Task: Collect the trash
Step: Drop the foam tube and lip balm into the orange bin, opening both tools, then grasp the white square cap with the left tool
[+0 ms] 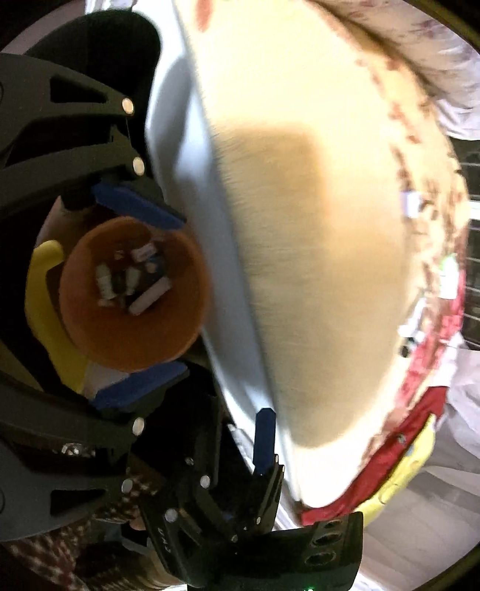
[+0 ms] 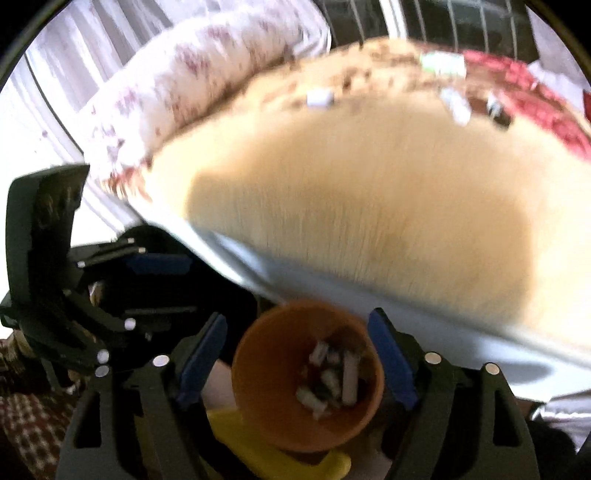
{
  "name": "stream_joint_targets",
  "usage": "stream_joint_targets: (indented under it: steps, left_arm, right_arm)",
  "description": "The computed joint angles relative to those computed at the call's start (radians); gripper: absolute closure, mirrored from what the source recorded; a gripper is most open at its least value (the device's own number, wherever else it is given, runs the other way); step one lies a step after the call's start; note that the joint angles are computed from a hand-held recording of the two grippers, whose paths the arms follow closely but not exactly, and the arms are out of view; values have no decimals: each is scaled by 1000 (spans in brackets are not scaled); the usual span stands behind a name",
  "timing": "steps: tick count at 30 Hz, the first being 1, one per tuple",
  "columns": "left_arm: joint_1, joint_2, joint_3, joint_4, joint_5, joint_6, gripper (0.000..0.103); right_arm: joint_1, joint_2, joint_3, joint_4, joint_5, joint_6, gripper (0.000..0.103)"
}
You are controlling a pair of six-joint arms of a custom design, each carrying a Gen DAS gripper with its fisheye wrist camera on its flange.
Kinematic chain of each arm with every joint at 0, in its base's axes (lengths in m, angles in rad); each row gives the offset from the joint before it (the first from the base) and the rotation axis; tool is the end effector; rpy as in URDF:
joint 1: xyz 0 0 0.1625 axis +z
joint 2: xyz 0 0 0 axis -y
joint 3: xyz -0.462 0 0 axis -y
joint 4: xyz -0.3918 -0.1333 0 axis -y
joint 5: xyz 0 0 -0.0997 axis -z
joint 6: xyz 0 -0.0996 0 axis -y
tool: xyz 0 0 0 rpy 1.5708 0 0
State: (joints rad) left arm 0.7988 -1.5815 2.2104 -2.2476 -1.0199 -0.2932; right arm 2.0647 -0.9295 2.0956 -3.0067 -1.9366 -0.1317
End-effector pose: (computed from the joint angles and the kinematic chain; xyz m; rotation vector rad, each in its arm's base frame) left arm -0.1570 -0.4271 0.3140 0.6126 2.5856 -0.4362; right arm 0.3475 -0.4393 0.1095 0.7930 -2.6800 0.4661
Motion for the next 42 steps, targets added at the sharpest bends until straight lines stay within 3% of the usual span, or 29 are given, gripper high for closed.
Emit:
stream_joint_targets:
  steps: [5,7,10,19,27,29,32,34,35,42]
  left_arm:
    - [-31,19,-34,-86,70,19,23]
    - [-37,32,-60,-126,110,32,16]
    - [-30,92,-107,-252,168,99,13]
    - [90,314,-304,-408,209,221,13]
    - [160,482,-450,-382,280,217,13]
    - [169,506,-471,-374,296,219,16]
    - [194,536,-521,-299,286,168,32]
    - [212,545,-550,-236,251,131,65]
    - [218,546,-554,-226,246,123,70]
    - [192,504,-488,-303,247,174,70]
  right_arm:
    - [10,2,-27,-125,-30,-60,22]
    - [9,1,-43,-165,-46,-78,18]
    - [-1,4,-78,-199,-56,-91,16]
    - [-15,16,-107,-243,-81,-109,15]
    - [-40,0,-89,-265,-77,-108,15]
    - [-47,-8,-87,-262,-71,-99,15]
    - [-55,-16,-84,-269,-65,-95,15]
    - [-60,-13,-84,-289,-75,-104,15]
    - [-61,-11,-84,-299,-83,-109,15]
    - [-79,18,-169,-259,-199,-117,15]
